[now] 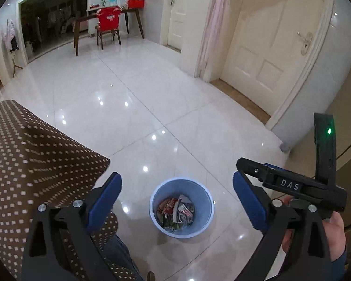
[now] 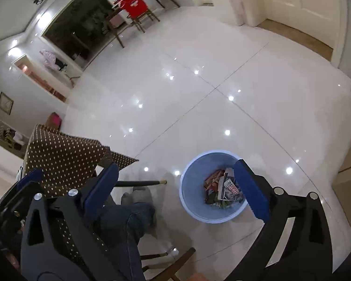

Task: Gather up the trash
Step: 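Open both tools over the wastebasket, dropping the bag and wrapper, then move both tools back over the table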

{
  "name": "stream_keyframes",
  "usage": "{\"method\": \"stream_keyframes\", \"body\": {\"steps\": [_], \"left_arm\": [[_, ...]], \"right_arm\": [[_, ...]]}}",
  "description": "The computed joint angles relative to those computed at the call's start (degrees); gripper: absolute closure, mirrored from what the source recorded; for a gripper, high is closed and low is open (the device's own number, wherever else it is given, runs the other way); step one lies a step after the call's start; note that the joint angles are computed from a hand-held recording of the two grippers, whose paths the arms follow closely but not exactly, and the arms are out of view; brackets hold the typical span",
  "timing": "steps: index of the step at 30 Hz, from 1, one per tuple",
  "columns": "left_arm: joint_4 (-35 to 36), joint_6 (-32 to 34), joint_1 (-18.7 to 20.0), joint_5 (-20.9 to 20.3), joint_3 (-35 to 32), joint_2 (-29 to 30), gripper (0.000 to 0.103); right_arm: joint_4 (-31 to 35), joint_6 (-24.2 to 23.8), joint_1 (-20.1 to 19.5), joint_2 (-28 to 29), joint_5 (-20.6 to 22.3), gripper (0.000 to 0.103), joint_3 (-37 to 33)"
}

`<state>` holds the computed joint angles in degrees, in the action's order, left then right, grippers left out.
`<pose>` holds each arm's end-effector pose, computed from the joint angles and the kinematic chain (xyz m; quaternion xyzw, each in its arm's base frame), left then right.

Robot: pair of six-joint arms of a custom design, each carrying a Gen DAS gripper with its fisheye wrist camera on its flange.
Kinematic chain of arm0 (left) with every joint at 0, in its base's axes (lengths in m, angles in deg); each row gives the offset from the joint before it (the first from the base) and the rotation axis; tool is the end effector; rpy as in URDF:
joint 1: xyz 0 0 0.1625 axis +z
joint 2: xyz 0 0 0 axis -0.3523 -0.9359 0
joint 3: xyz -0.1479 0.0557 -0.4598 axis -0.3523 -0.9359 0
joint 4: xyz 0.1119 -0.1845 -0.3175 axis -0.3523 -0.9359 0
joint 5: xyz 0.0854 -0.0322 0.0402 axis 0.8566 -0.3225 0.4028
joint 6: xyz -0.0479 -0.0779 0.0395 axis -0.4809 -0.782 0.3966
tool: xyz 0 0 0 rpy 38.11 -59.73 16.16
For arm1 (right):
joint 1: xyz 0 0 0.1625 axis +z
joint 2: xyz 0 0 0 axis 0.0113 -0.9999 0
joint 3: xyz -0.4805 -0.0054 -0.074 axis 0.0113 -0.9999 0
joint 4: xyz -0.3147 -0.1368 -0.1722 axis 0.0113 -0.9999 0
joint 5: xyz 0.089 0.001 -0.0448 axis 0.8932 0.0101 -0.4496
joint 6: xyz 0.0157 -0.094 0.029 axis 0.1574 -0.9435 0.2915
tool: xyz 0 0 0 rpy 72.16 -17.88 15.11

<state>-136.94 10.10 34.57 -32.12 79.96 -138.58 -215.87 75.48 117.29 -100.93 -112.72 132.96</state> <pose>-0.3967 -0.2905 0.2040 0.3489 0.8928 -0.1905 0.2119 0.1912 -0.2177 0.3213 -0.1277 -0.8971 0.3854 0.1741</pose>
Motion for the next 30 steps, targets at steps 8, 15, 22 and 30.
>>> {"method": "stream_keyframes", "body": {"steps": [8, 15, 22, 30], "left_arm": [[4.69, 0.22, -3.73, 4.10, -1.47, -7.13, 0.008], [10.83, 1.08, -5.28, 6.20, -4.43, -13.73, 0.006], [19.02, 1.60, -5.80, 9.55, -7.72, -19.34, 0.006], [30.75, 0.73, -7.56, 20.90, -8.66, -27.33, 0.006]], "right_arm": [[5.28, 5.98, 9.31, 0.52, -5.92, 0.006, -4.77], [13.66, 11.80, 19.40, 4.57, -11.99, 0.006, -14.84], [18.06, 14.27, 24.30, 10.77, -15.05, 0.006, -23.16], [20.82, 10.06, 26.00, 22.06, -12.38, 0.006, -34.14]]}}
